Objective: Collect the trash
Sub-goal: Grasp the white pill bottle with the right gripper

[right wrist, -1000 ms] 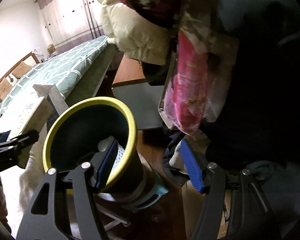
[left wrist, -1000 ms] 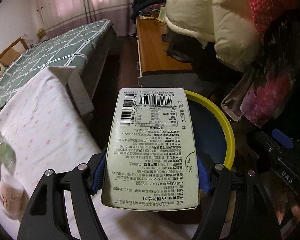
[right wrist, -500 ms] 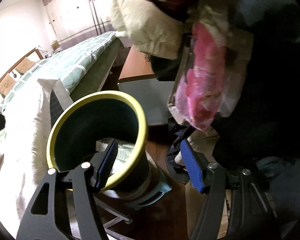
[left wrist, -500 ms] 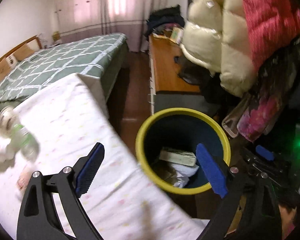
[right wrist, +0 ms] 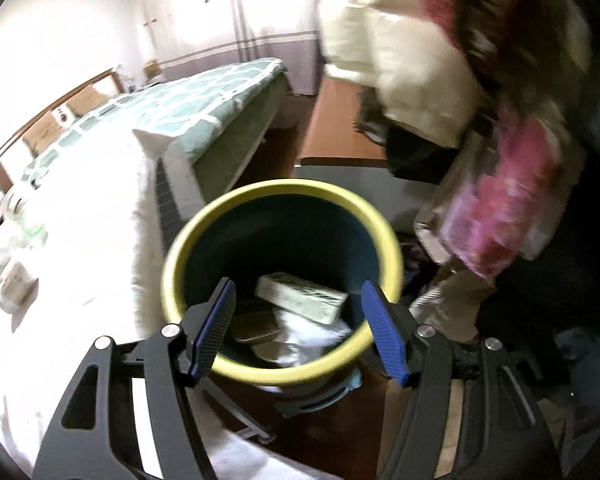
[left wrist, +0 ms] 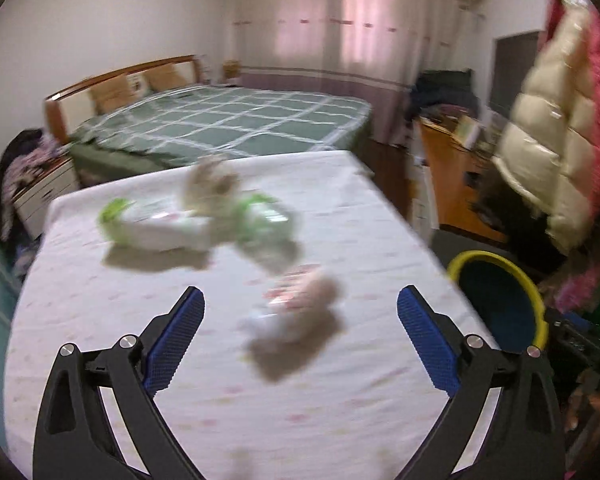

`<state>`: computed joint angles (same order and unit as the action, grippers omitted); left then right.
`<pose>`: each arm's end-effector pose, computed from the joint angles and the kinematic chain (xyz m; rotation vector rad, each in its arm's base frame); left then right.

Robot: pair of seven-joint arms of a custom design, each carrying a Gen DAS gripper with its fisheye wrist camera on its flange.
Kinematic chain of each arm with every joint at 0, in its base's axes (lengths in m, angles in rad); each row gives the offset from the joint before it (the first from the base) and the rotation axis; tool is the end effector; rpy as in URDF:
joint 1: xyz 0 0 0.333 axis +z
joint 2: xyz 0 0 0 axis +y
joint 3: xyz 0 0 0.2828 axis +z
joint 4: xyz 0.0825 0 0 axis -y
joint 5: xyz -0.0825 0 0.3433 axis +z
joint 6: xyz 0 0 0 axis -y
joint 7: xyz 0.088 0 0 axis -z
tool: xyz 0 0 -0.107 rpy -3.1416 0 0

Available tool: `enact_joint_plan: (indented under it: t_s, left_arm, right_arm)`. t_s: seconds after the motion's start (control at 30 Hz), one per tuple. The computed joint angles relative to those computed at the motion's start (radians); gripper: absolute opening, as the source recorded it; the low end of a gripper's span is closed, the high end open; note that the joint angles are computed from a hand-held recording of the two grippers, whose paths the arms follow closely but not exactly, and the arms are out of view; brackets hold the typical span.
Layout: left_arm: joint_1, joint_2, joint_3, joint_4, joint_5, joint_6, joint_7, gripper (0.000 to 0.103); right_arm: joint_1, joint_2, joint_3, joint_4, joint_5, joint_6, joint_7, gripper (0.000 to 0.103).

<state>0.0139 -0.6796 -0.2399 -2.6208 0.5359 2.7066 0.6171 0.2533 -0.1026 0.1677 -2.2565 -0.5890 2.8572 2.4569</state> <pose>0.3612 -0.1114 0.5266 -1.9174 1.3924 -0.7179 0.4584 0.2404 0.4690 -1.7835 1.6975 -0.5878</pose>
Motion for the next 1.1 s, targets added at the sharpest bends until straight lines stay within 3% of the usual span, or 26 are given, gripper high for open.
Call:
enact_joint_plan:
  t_s: [0.07, 0.17, 0.4, 0.6, 0.77, 0.97, 1.1]
  left_arm:
    - [0.017, -0.071, 0.048, -0.067, -0.003, -0.006, 0.011, 0.096]
    - [0.071, -0.136, 0.070, -0.128, 0.005, -0.017, 0.019, 0.096]
    - [0.238, -0.251, 0.124, -0.259, 0.053, -0.047, 0.048, 0.096]
    - [0.339, -0.292, 0.180, -0.338, 0.051, -0.001, 0.083, 0.096]
    - [0.357, -0.263, 0.178, -0.357, 0.009, 0.047, 0.110, 0.096]
    - [0.352, -0.240, 0.164, -0.352, -0.038, 0.067, 0.136, 0.096]
    - [0.349, -0.240, 0.160, -0.348, -0.060, 0.062, 0.146, 0.096]
  right_arm:
    - [0.022, 0.021, 0.017, 0.036, -0.003, -0.013, -0.009, 0.062]
    - [0.072, 0.068, 0.027, 0.104, -0.007, -0.027, -0.030, 0.063]
    - [0.225, 0.216, 0.033, 0.297, 0.125, -0.052, -0.243, 0.064]
    - [0.320, 0.351, 0.043, 0.483, 0.220, -0.060, -0.440, 0.079]
    - [0.395, 0.451, 0.029, 0.627, 0.253, -0.095, -0.584, 0.093]
    - [0.475, 0.577, -0.034, 0.796, 0.292, -0.178, -0.689, 0.096]
    - [0.464, 0.624, -0.023, 0.855, 0.419, -0.208, -0.783, 0.096]
